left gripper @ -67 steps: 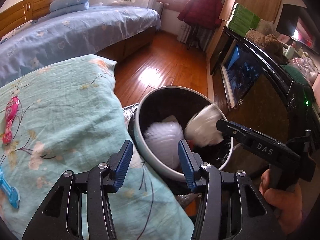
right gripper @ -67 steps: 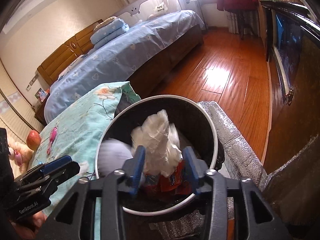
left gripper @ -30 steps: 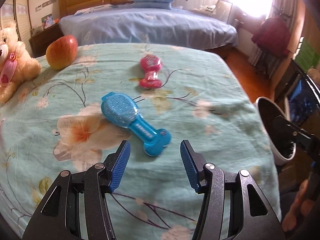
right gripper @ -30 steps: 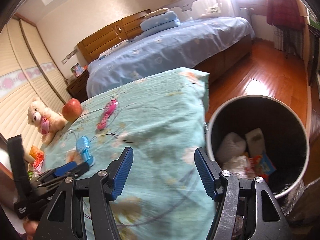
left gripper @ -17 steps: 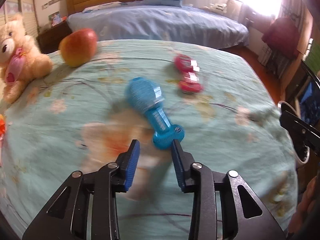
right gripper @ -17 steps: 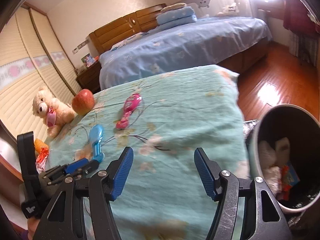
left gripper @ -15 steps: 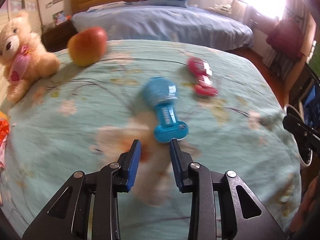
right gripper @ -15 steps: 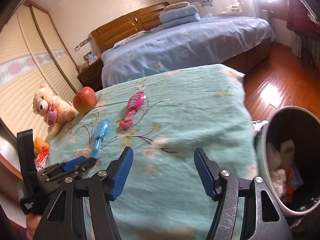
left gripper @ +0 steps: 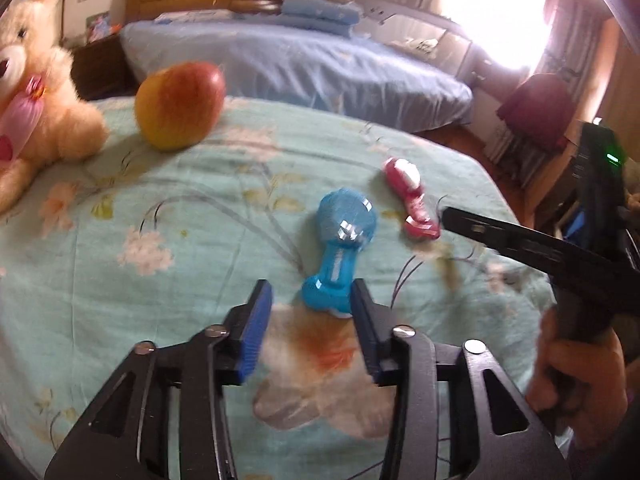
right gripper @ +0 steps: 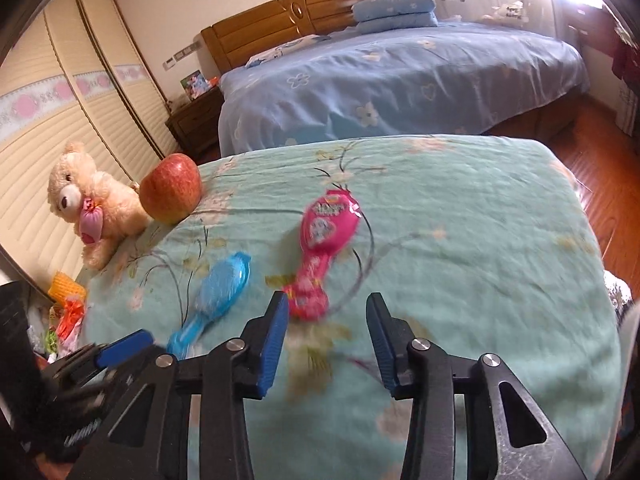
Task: Collect trash
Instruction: 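Grasp the blue brush candy with left tool while right tool grasps the pink candy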
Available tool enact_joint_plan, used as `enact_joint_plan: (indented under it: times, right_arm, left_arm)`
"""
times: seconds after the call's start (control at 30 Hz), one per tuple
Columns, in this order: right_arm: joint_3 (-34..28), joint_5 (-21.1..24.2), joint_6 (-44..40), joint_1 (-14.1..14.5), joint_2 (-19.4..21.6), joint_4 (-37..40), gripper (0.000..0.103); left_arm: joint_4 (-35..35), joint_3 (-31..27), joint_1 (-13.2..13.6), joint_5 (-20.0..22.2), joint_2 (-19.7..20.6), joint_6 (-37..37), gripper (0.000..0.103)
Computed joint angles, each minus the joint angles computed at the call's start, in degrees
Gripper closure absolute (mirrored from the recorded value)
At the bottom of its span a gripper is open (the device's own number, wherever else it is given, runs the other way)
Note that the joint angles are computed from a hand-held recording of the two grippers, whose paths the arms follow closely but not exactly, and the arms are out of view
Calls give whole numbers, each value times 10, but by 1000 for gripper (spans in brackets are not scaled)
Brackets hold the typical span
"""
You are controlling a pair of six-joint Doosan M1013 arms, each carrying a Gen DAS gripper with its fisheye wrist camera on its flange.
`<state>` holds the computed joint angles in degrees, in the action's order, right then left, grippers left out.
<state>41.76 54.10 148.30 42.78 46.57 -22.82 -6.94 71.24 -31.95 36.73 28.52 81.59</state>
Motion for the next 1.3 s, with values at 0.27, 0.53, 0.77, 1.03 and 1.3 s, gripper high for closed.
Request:
enact_joint_plan:
  times: [0.27, 0.53, 0.77, 1.03, 1.3]
  right_arm:
    - [-82, 55, -55, -6, 49, 22, 68]
    - [-68, 59, -64, -3, 40, 16, 88]
    - [31, -3, -26, 5, -17, 14, 98]
    - [88, -35, 13, 13, -51, 1, 92]
    - [10, 44, -3, 13, -4, -17, 60]
  left_arm:
    - [12, -53, -9, 67, 33, 35, 67]
    - [91, -56, -23, 69, 35, -7, 68]
    - [76, -31, -27, 53, 18, -10, 68]
    - [61, -3, -29, 40, -1, -34, 68]
    - [64, 13, -25, 32, -10, -65, 68]
